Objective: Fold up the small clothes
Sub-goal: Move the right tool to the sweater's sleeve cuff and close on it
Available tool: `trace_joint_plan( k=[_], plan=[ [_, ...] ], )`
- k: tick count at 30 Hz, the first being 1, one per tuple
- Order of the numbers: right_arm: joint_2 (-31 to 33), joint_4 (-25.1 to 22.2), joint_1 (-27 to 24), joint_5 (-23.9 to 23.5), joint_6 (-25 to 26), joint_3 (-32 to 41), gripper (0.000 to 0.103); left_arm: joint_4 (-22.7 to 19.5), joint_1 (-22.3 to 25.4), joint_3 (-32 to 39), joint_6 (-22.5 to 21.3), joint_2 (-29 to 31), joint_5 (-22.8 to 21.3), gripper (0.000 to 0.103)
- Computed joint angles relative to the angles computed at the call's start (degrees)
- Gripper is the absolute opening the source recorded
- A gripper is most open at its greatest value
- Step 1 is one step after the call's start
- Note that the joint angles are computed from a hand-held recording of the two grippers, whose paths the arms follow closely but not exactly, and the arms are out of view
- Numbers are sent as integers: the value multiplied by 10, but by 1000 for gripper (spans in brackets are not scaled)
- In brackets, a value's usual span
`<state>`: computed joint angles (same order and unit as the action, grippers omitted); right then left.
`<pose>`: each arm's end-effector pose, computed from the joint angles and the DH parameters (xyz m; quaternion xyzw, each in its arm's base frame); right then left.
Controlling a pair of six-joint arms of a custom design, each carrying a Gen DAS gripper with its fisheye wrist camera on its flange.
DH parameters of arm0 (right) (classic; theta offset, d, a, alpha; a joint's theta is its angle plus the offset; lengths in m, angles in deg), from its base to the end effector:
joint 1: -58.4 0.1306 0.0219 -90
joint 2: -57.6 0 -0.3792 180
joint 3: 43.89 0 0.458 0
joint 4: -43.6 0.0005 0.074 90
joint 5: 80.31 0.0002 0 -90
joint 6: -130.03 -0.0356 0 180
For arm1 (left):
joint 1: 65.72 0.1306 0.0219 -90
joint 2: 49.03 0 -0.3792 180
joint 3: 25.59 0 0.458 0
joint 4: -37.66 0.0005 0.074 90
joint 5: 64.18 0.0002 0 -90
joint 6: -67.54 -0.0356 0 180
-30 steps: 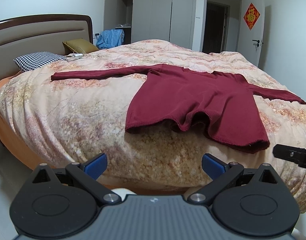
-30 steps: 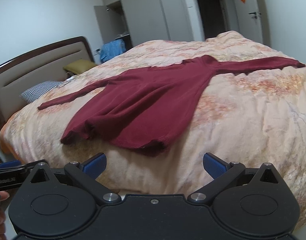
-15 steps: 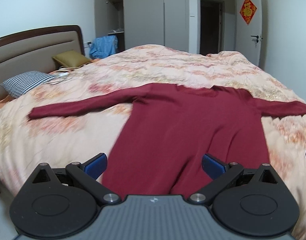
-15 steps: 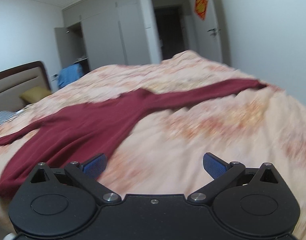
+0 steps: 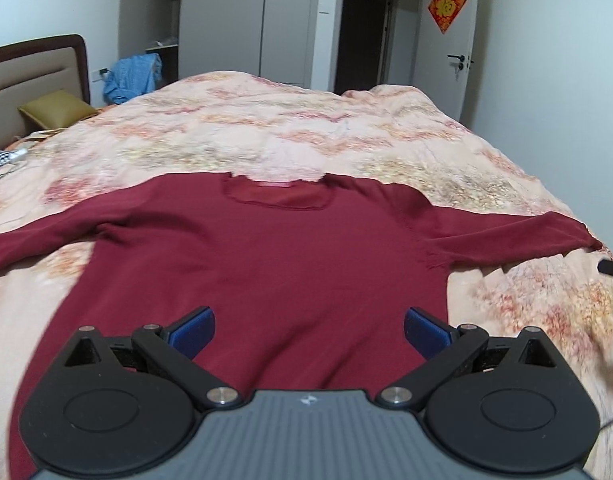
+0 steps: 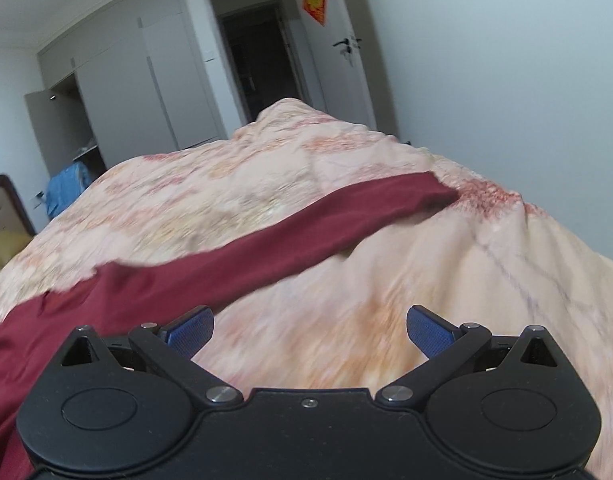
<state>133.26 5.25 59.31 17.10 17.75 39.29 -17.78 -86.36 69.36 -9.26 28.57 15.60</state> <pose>0.4758 0.0025 0.5017 0.1922 0.8468 0.0440 0.4939 0.4356 -0.1579 0.5701 0.0192 0.8962 -0.0503 0.4404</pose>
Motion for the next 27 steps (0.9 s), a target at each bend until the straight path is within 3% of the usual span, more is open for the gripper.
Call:
trace_joint_plan(
  k=[5, 11, 14, 16, 18, 20, 21, 27],
  plan=[
    [79, 22, -54, -21, -18, 62, 102, 5, -1, 31, 18, 47, 8, 103],
    [170, 0, -93, -8, -99, 150, 84, -10, 8, 48, 25, 70, 14, 103],
    [206, -17, -105, 0, -137, 187, 71, -19, 14, 54, 25, 75, 11, 103],
    [225, -31, -111, 5, -156, 207, 53, -25, 18, 59, 24, 78, 8, 103],
    [243, -45, -113, 11, -179, 226, 43, -34, 22, 68, 23, 81, 7, 103],
    [254, -58, -113, 20, -203, 237, 24, -42, 26, 78, 22, 86, 7, 103],
    [256, -60, -112, 29, -208, 240, 10, -45, 28, 83, 21, 87, 8, 103],
    [233, -21, -103, 59, -174, 221, 5, -49, 42, 107, 20, 92, 18, 103]
  ],
)
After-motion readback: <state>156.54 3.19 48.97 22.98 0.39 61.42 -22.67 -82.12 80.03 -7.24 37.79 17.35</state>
